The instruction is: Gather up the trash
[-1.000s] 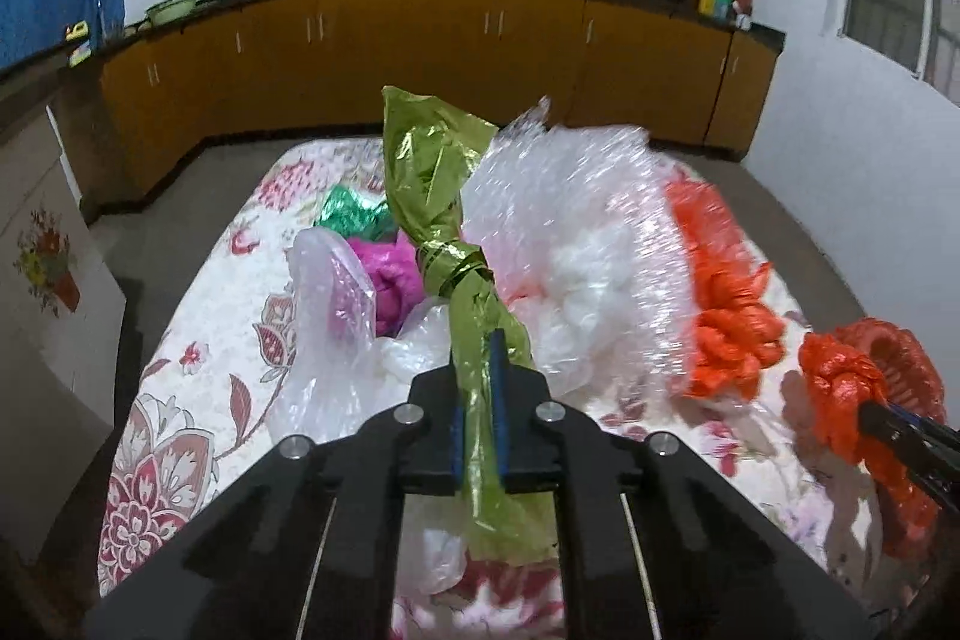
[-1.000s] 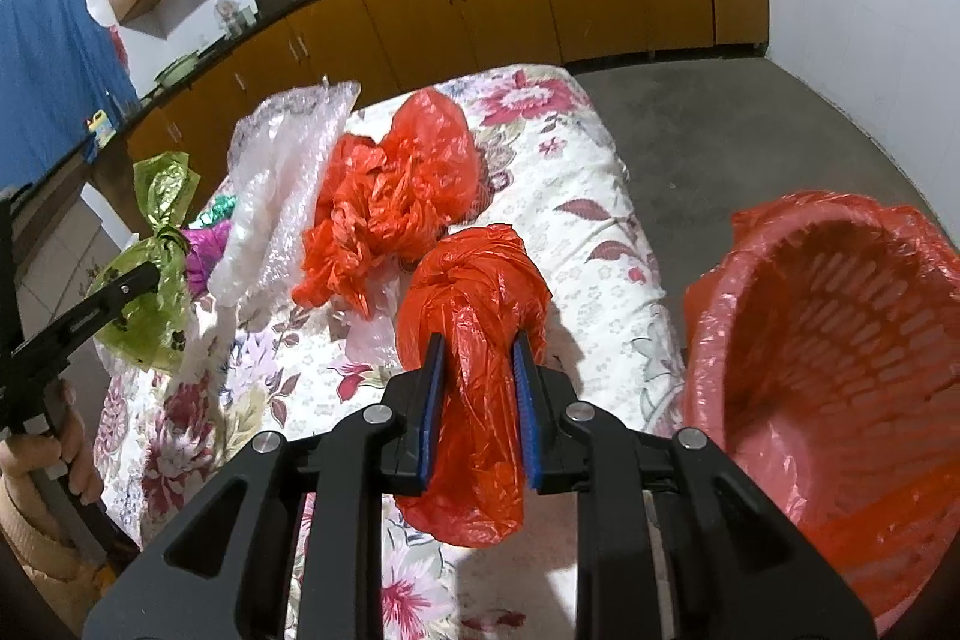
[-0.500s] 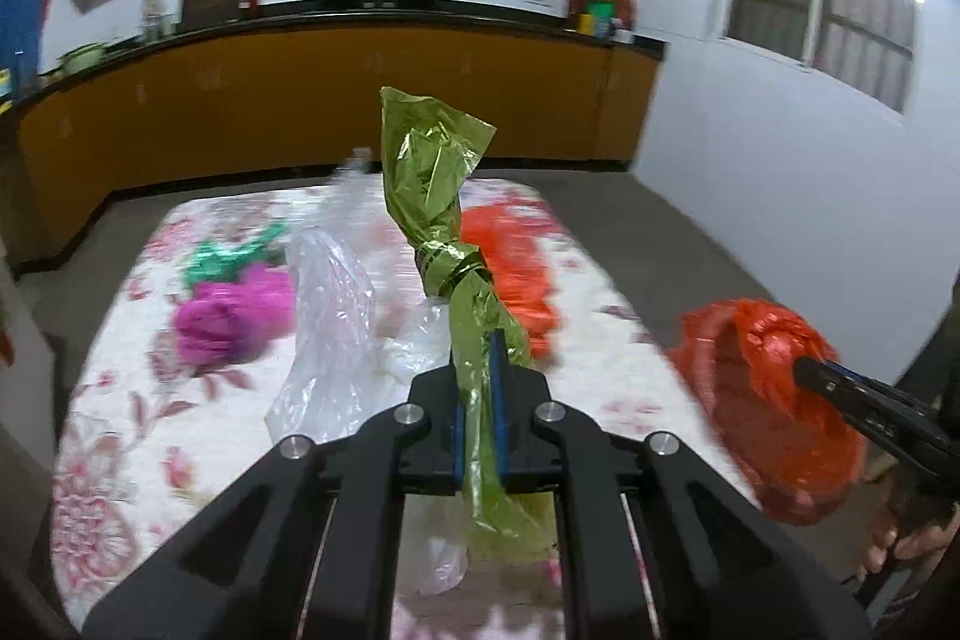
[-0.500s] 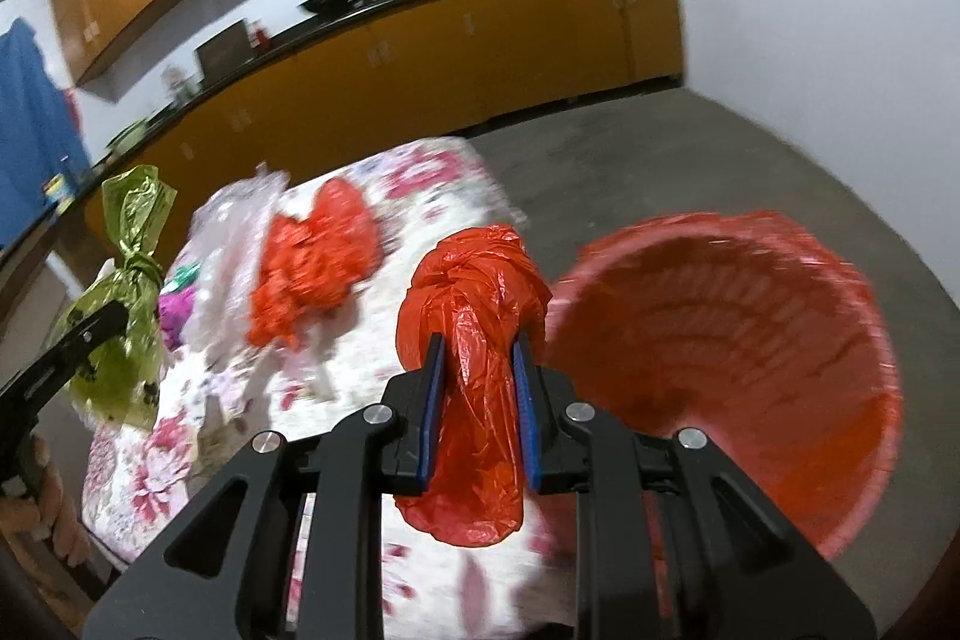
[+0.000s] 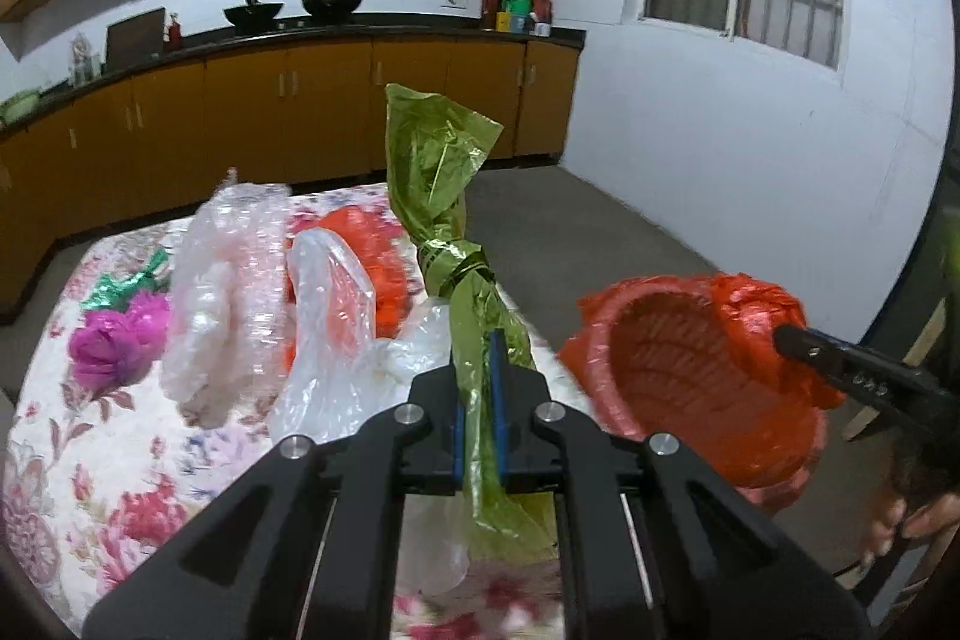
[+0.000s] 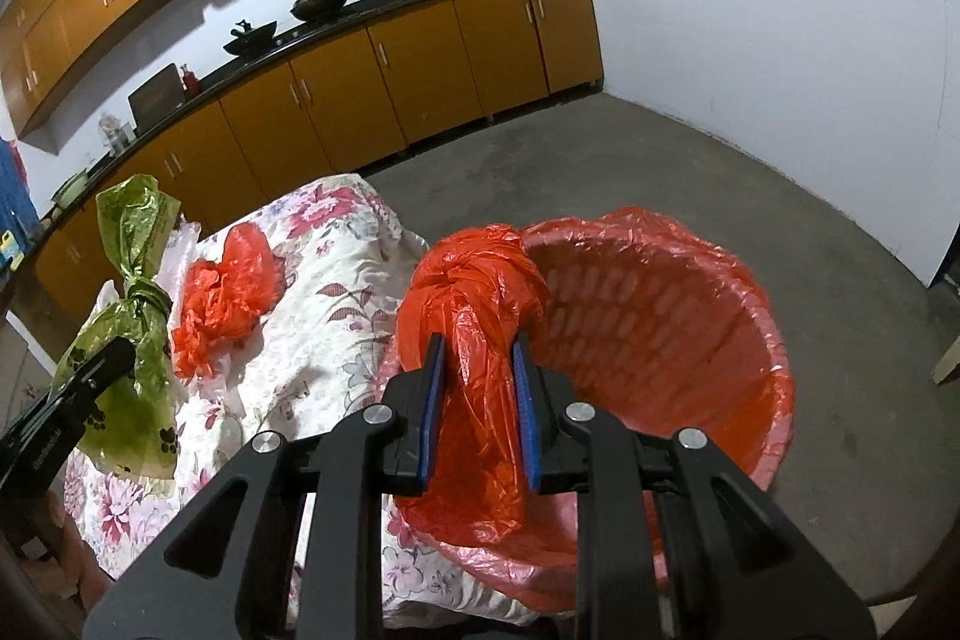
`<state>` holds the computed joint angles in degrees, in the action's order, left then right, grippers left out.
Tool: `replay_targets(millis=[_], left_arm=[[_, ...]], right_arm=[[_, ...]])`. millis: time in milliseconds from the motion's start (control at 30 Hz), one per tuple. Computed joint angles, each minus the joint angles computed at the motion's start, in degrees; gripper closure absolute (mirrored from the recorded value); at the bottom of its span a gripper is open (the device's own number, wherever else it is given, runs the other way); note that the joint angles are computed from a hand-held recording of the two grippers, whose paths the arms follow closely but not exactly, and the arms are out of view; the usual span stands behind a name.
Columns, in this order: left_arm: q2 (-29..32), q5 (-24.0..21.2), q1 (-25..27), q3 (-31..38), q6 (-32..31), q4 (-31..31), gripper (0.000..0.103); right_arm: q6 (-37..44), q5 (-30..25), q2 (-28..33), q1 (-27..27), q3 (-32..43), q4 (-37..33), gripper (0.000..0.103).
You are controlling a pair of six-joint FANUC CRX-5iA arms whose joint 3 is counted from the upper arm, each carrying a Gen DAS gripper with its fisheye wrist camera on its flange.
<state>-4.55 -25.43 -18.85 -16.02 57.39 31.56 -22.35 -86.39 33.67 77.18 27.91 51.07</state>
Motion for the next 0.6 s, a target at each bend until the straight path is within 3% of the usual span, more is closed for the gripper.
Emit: replay_targets(millis=[233,467,533,600], left_arm=[[1.4,-2.5,6.8,2.6,9.0,-10.5,0.094],[3.3,-5.7,14.5,3.1,7.7,-8.3,0.092],[3.6,-6.0,15.2,3.3,9.0,-9.2,0.085],[3.6,-6.3,16.0,3.1,10.1,-9.6,0.065]], right_arm=[[1.5,3.3,0.7,-1.0,0.4,-1.4,0.081],[2.7,8.4,1.9,-2.2,1.7,-0.5,0.081],[4.4,10.2,3.2,-2.5,3.7,0.1,0.081],[7.4,12.3,5.3,-3.1,7.0,-0.1,0.081]])
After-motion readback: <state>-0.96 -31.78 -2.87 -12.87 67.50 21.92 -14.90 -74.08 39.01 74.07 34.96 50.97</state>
